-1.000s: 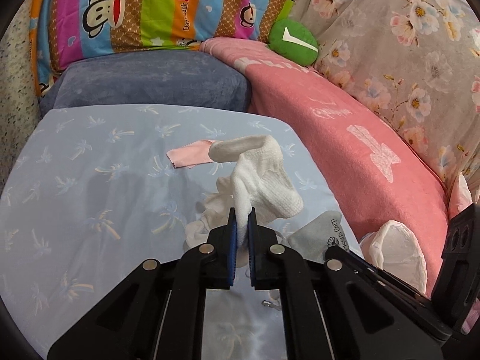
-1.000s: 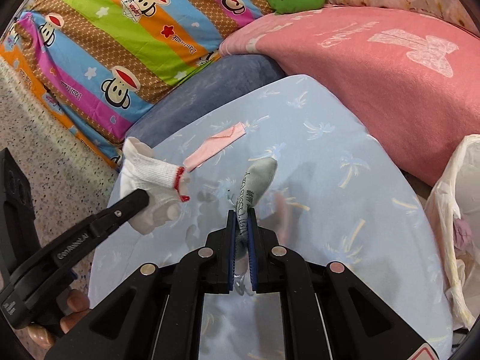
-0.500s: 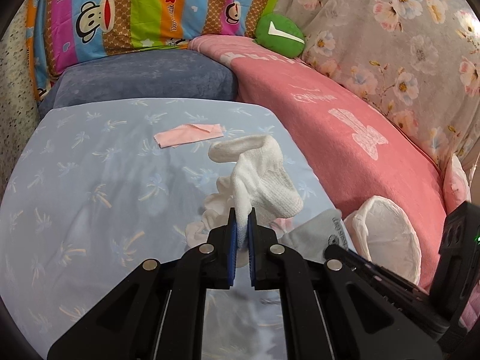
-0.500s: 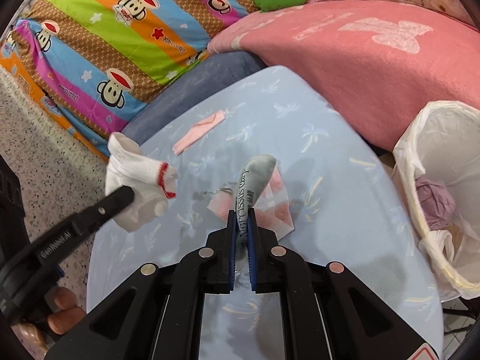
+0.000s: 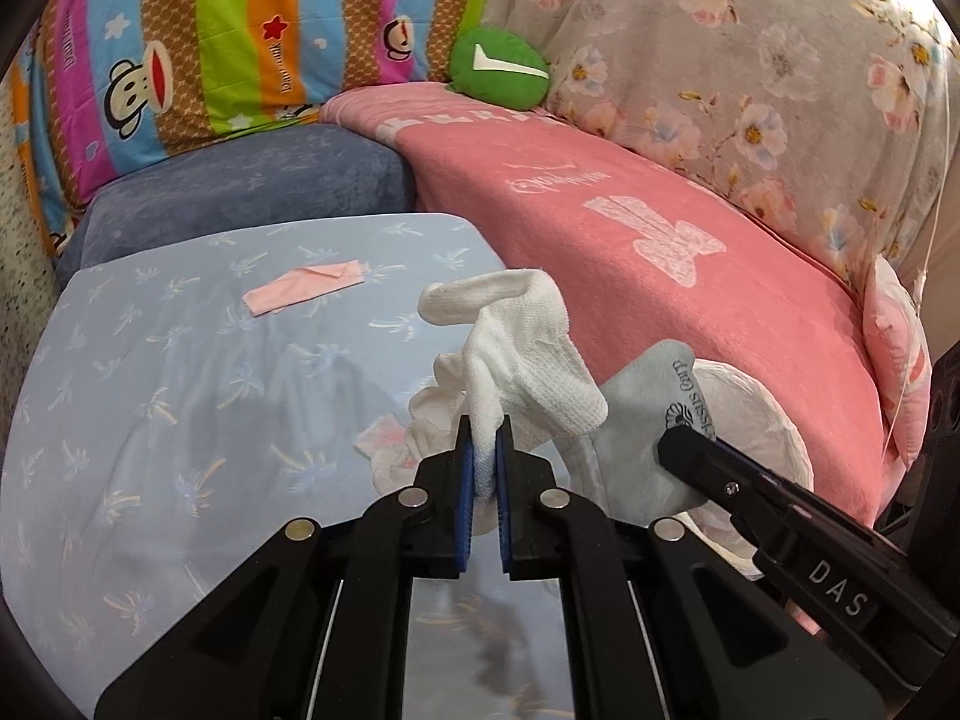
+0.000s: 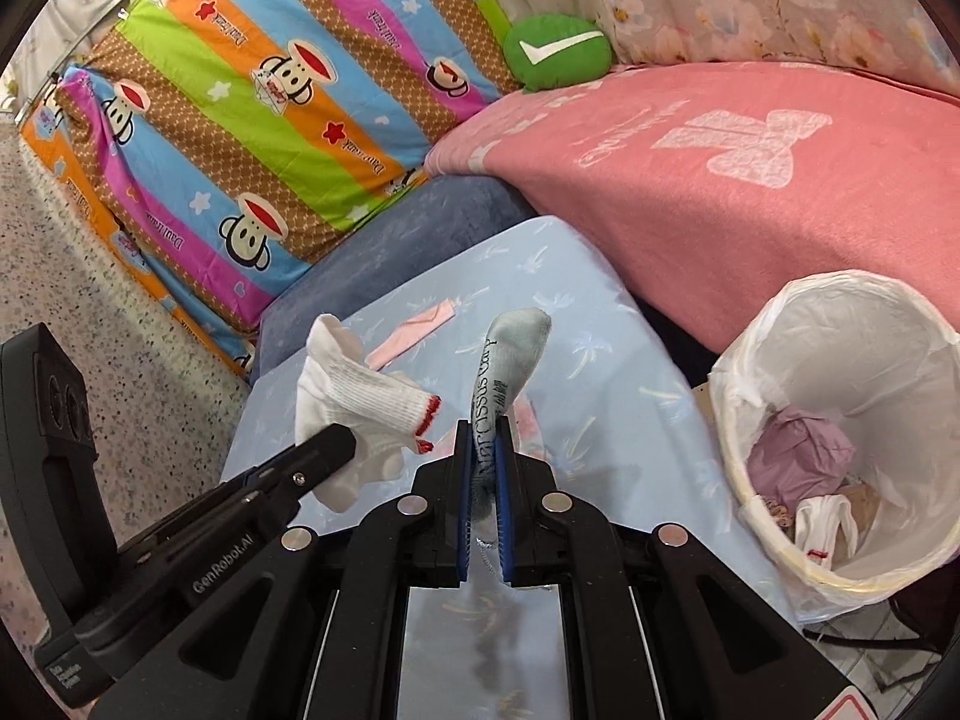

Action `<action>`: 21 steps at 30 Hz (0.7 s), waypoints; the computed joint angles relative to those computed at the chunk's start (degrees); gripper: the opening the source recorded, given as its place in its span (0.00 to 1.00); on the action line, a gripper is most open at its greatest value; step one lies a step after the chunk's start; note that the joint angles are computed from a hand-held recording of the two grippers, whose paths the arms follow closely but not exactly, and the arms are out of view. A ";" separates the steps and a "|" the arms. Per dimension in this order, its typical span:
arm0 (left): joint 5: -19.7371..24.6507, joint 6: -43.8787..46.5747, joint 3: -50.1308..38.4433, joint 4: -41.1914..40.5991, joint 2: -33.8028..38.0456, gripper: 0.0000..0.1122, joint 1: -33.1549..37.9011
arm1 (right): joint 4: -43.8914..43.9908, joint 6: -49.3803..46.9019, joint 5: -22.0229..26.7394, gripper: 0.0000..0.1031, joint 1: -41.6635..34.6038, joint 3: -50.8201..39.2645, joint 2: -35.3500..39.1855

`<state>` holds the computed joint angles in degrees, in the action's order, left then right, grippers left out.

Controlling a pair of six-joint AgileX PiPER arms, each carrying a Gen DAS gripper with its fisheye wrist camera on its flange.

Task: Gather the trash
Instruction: 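Carry the white and grey socks over the bin and open both tools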

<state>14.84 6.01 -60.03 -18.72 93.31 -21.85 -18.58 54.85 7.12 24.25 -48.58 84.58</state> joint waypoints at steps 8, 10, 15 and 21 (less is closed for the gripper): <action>1.37 -13.26 -2.14 12.99 0.32 0.06 -7.00 | 12.94 -14.94 0.92 0.07 -5.69 5.56 -8.63; 2.17 -16.03 -3.01 15.92 0.55 0.06 -8.84 | 16.20 -18.85 1.88 0.07 -7.33 6.63 -10.77; 4.99 -14.19 -5.95 13.75 2.03 0.06 -11.35 | 22.41 -26.45 5.15 0.07 -12.43 8.53 -15.65; 8.18 -11.90 -11.87 11.52 5.87 0.06 -14.74 | 18.06 -25.23 9.95 0.07 -18.75 8.99 -19.27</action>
<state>23.03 -5.88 -71.90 -7.20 99.18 -36.59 -0.51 29.62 17.07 5.49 -39.59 65.32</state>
